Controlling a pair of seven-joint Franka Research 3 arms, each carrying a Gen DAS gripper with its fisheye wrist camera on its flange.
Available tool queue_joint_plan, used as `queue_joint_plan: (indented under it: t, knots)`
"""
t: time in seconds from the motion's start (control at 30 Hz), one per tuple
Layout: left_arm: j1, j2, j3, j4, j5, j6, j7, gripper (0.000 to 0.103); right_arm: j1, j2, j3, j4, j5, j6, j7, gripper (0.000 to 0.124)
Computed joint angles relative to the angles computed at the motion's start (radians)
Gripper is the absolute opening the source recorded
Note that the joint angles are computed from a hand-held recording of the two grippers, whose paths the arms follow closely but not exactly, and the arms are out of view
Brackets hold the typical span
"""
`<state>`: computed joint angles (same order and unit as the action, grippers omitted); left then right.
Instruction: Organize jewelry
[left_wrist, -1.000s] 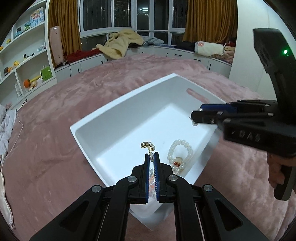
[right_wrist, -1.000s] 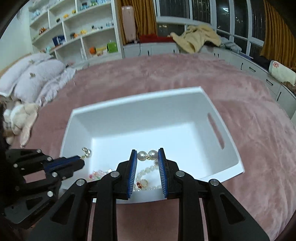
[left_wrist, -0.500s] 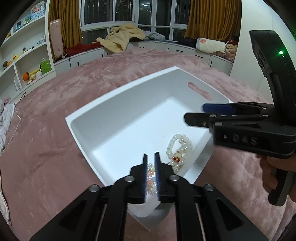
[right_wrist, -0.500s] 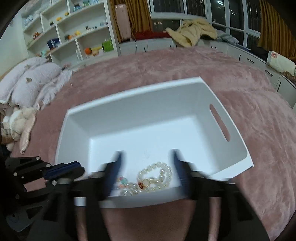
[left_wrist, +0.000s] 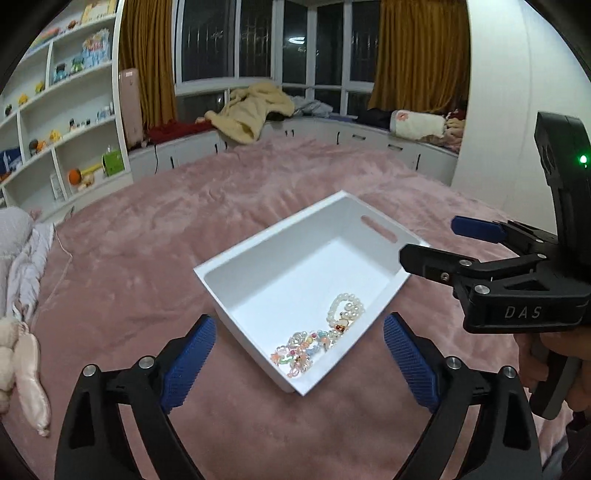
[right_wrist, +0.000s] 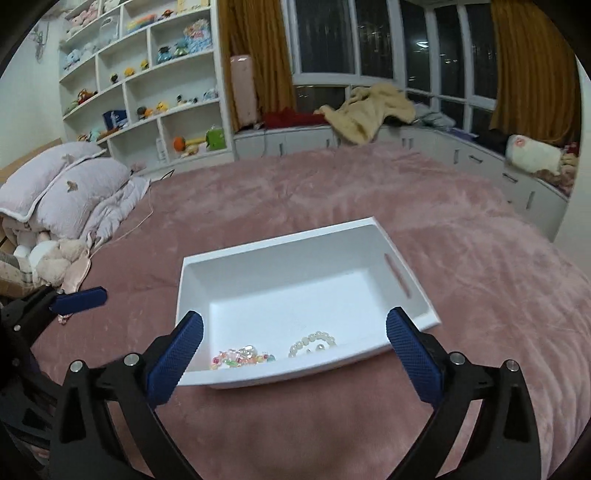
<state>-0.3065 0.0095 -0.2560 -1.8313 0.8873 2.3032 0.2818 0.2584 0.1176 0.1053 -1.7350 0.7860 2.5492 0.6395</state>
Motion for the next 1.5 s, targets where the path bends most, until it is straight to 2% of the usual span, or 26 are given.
queue_joint_plan:
  t: [0.1,0.17,0.33,0.5,0.7,1.5]
  knots:
    - [-0.020,-0.040,-0.022,0.003,0.009,-0.060,0.036,0.094,0.006,-0.075,-0.012,-0.066,-0.064,0.005,0.057,0.098]
    - [-0.026,-0.059,-0.033,0.002,0.004,-0.078,0.048,0.094,0.009,-0.117,-0.023,-0.099,-0.122,-0.029,0.110,0.098]
    - [-0.040,-0.111,-0.068,-0.012,0.016,-0.162,0.064,0.094,0.017,-0.223,-0.036,-0.217,-0.233,-0.015,0.189,0.098]
    - [-0.036,-0.174,-0.087,-0.067,-0.010,-0.195,0.037,0.094,0.030,-0.285,-0.046,-0.292,-0.269,-0.010,0.218,0.098]
    - [-0.025,-0.184,-0.093,-0.091,-0.047,-0.183,0.048,0.094,0.038,-0.327,-0.051,-0.346,-0.296,0.010,0.238,0.098]
    - [-0.042,-0.129,-0.087,-0.051,-0.052,-0.162,0.072,0.094,0.046,-0.334,-0.066,-0.357,-0.275,0.016,0.236,0.098]
